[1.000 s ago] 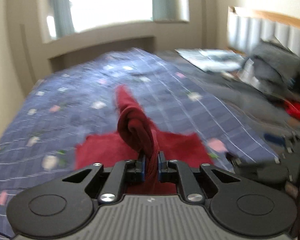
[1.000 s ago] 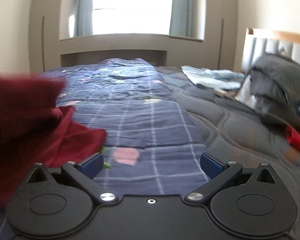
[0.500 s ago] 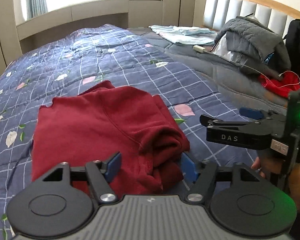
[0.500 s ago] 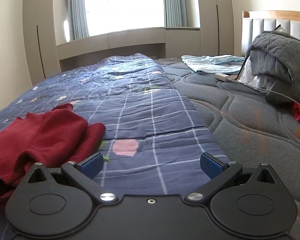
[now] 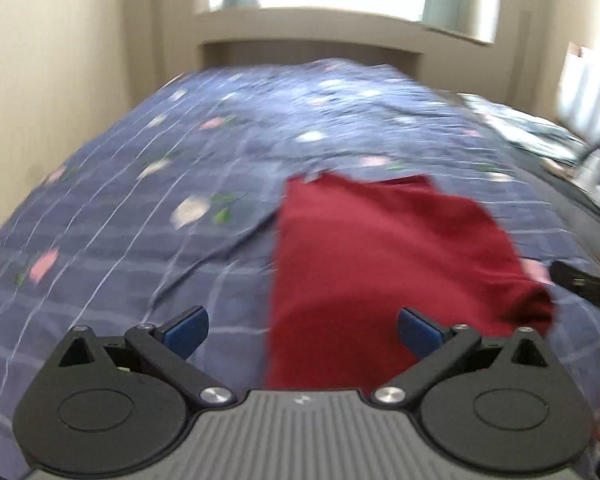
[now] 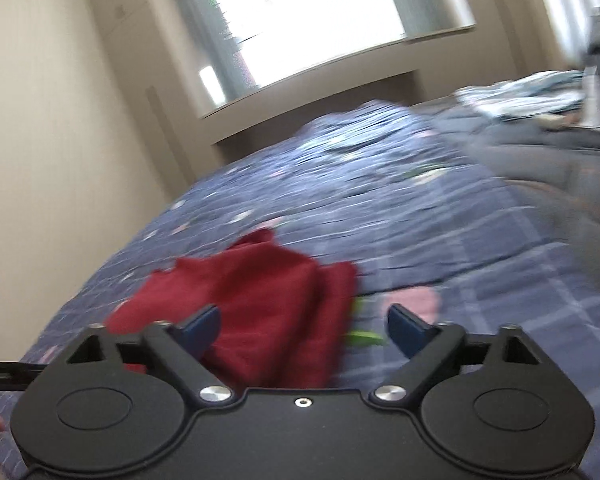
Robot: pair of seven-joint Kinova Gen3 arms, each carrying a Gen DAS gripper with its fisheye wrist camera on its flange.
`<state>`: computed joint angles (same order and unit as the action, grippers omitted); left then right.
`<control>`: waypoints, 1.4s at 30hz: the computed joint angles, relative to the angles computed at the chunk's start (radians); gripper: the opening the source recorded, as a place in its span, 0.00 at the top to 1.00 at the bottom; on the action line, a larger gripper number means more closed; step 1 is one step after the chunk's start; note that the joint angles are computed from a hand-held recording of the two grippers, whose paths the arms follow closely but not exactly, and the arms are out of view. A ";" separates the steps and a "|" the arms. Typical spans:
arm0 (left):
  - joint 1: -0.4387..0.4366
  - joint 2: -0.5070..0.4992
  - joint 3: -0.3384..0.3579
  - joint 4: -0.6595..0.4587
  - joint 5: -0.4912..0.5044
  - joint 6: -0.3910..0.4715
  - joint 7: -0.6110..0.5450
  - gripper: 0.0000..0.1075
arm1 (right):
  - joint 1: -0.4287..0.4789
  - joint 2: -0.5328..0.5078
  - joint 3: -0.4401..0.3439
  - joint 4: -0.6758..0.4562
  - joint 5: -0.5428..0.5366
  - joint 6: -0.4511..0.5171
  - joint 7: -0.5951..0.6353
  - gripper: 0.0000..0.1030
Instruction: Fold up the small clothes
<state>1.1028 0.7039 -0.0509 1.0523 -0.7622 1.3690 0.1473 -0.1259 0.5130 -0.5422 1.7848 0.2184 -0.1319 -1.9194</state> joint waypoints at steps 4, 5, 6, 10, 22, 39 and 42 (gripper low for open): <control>-0.037 -0.081 0.018 0.184 -0.005 -0.145 0.159 0.05 | -0.021 0.067 -0.031 -0.147 0.038 0.163 0.084 0.44; -0.043 -0.096 0.021 0.222 -0.016 -0.186 0.193 0.05 | -0.043 0.077 -0.016 -0.184 0.030 0.203 0.101 0.47; -0.044 -0.104 0.018 0.245 -0.023 -0.214 0.211 0.05 | -0.052 0.090 -0.017 -0.218 0.022 0.244 0.118 0.47; -0.051 -0.113 0.021 0.281 -0.043 -0.258 0.238 0.04 | -0.042 0.140 -0.051 -0.326 -0.048 0.377 0.152 0.57; -0.058 -0.088 0.023 0.240 -0.073 -0.285 0.189 0.05 | -0.267 0.023 0.280 -0.238 -0.169 0.263 0.188 0.95; -0.120 -0.038 -0.004 0.159 -0.111 -0.215 0.074 0.05 | -0.564 0.061 0.605 -0.293 -0.111 0.194 0.294 0.39; -0.143 -0.006 -0.022 0.141 -0.101 -0.247 0.062 0.05 | -0.475 0.104 0.466 -0.379 -0.110 0.271 0.404 0.38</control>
